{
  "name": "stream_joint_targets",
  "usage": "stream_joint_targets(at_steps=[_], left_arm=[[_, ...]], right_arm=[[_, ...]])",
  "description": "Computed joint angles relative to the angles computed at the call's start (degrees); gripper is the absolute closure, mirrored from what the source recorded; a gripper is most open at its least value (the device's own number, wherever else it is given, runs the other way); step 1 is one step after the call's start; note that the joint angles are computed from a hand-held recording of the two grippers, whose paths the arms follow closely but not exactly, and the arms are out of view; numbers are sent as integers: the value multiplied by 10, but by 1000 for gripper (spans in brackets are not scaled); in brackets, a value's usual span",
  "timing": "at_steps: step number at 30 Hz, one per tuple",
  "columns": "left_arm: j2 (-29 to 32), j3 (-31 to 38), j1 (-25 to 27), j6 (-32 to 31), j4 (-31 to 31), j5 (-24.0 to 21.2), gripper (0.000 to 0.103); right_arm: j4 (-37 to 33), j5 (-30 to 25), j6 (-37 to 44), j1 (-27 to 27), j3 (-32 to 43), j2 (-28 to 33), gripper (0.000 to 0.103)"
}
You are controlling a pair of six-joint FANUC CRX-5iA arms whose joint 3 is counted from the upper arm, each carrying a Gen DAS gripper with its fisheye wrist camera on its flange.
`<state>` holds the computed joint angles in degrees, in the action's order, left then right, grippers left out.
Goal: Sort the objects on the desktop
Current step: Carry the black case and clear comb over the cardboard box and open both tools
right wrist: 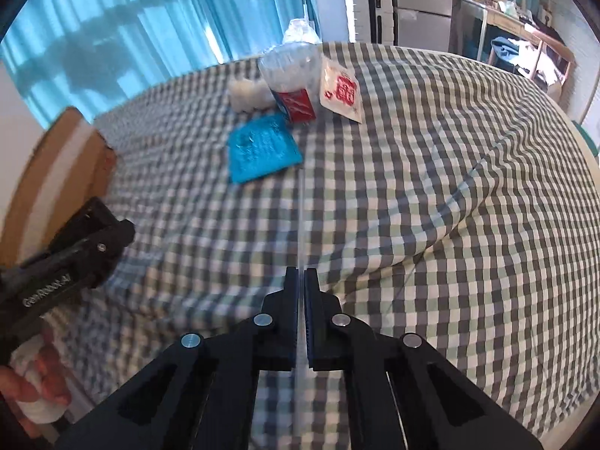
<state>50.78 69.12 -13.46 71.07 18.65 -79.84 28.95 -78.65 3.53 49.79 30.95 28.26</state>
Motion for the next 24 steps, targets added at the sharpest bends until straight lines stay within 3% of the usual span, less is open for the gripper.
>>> stream_joint_targets(at_steps=[6,12,15,16,17,18,20,22,24], left_arm=[[-57,-79,11,-22,21,41,40],[-79,-113,19,-21,29,52,40],[-77,-110,22,-21,30,49,40],[-76,-110,22,-22,32,48,40],[-76,-111,22,-21,32,47,40],[-80,-120,22,-22,33,52,40],[-76,-119,22,-23,33,46,40],[-74,-122,22,-23,27,43,40],[-62,-107,21,-17,23,29,40]], right_arm=[[22,59,-77,14,-70,-47,100],[31,70,-114,23,-94,-64,100],[12,69,-79,19,-80,-60,99],[2,52,-64,15,-63,-50,81],[-4,15,-51,14,-36,-30,49],[-1,-3,-46,14,-26,-19,41],[-21,-33,-12,7,2,4,41],[-57,-27,3,-4,7,8,42],[-84,-73,27,-12,55,42,42]])
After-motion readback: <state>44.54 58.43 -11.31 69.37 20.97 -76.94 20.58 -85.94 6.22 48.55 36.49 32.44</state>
